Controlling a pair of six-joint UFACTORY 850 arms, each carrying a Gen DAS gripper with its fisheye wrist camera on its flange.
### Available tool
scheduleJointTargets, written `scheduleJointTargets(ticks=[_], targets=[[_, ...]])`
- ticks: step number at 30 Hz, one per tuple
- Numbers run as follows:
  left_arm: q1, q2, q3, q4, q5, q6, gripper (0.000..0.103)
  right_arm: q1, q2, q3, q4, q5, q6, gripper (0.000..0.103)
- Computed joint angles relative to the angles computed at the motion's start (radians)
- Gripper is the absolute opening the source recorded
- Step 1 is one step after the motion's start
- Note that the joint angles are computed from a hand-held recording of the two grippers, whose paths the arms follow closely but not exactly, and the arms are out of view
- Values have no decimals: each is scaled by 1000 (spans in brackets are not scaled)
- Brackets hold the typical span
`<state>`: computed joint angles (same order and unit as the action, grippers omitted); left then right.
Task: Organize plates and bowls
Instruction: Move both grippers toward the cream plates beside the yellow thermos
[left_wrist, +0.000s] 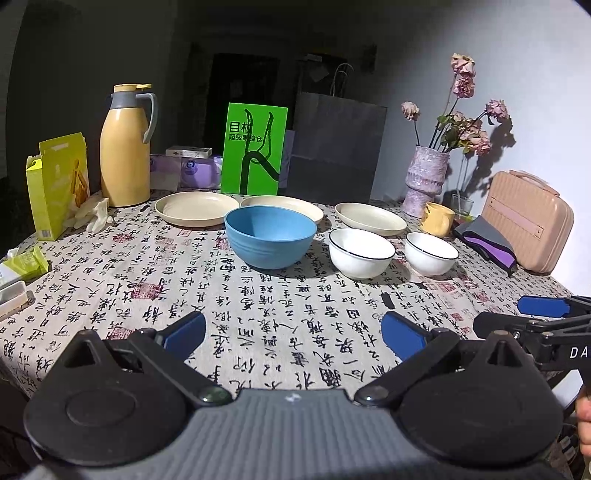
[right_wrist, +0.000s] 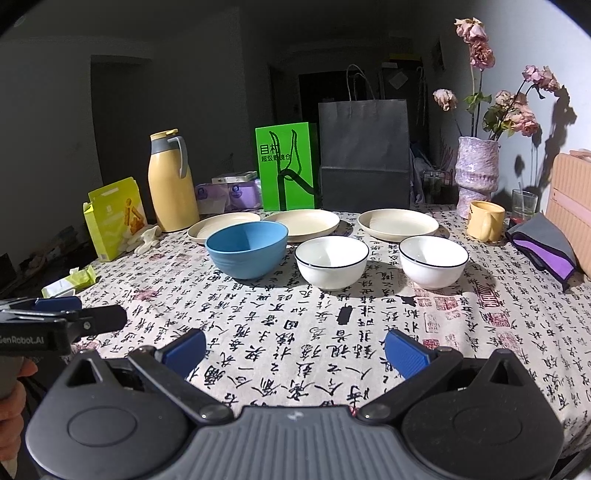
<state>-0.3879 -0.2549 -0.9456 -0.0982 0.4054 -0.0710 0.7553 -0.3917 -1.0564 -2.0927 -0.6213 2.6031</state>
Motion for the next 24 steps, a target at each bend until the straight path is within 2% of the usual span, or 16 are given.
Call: scheduleJointTargets(ticks=[24], targets=[[67, -156, -246, 92, -128, -107, 103, -110, -133, -241, 8, 170, -94, 103]])
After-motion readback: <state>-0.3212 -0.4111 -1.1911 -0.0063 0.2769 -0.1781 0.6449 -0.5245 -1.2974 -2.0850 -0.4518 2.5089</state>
